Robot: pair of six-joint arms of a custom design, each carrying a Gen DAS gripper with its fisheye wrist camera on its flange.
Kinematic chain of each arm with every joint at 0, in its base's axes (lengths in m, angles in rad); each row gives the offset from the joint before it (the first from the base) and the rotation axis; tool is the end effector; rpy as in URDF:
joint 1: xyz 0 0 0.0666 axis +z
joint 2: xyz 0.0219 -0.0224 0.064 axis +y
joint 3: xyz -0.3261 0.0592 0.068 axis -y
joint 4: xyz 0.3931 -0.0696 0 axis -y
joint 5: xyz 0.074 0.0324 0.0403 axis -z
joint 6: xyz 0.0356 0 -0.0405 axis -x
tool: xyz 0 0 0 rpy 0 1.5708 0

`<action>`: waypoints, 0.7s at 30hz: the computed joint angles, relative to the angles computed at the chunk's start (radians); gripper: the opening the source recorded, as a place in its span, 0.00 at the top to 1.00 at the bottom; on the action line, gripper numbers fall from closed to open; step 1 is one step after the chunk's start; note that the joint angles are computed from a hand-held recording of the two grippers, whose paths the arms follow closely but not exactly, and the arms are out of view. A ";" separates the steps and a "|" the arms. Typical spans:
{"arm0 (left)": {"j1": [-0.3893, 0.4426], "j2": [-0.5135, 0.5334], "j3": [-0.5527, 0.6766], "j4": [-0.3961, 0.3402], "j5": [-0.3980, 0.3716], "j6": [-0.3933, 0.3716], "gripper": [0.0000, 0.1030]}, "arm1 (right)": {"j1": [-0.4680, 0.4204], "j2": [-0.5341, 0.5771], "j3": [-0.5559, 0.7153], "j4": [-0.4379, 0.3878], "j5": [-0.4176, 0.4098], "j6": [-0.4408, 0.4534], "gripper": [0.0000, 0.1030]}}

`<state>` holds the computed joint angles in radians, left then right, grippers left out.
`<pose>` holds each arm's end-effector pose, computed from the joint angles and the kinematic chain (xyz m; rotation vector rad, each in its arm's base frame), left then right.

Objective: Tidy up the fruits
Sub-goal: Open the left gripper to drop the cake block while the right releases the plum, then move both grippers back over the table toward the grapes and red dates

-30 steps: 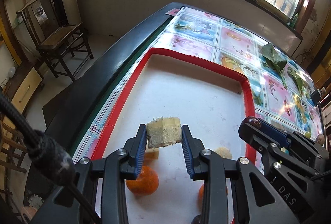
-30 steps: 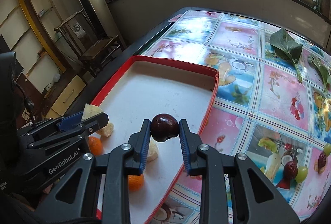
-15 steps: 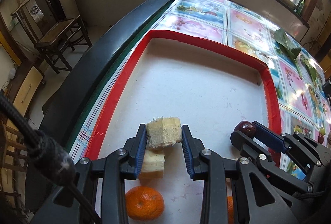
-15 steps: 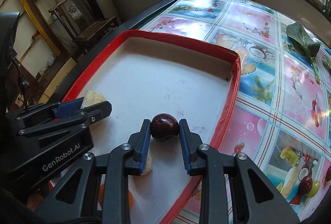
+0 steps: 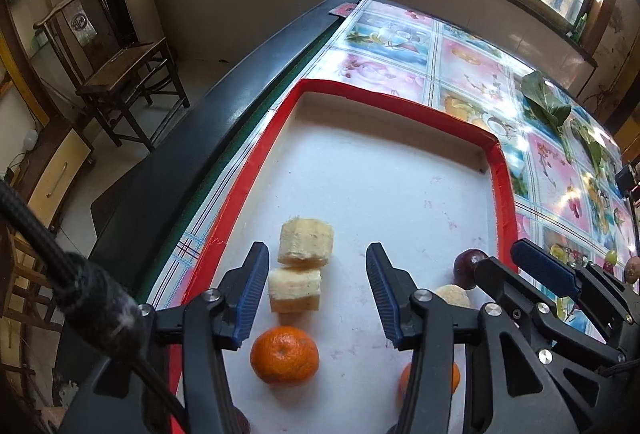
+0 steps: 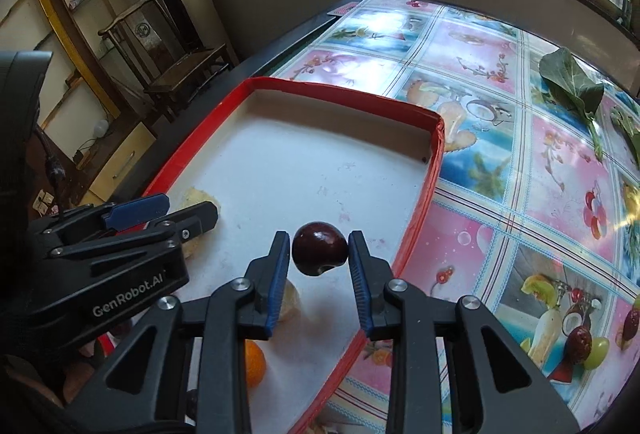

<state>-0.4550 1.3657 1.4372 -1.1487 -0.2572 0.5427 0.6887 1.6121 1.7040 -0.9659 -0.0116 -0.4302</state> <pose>0.4218 -0.1967 0.3962 -0.1977 2.5825 -0.0181 0.4362 0.3590 0.4055 -0.3290 2.4903 0.4966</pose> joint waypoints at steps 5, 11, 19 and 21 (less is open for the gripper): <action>-0.040 -0.033 -0.014 0.001 -0.029 0.030 0.51 | -0.005 -0.110 -0.108 0.033 0.010 -0.028 0.59; -0.090 -0.053 -0.022 -0.007 -0.065 0.063 0.51 | -0.022 -0.221 -0.233 0.048 0.012 -0.069 0.59; -0.152 -0.045 0.000 -0.015 -0.085 0.077 0.49 | -0.050 -0.345 -0.379 0.048 0.015 -0.125 0.59; -0.167 -0.041 0.006 -0.020 -0.090 0.079 0.49 | -0.061 -0.370 -0.410 0.047 0.013 -0.137 0.59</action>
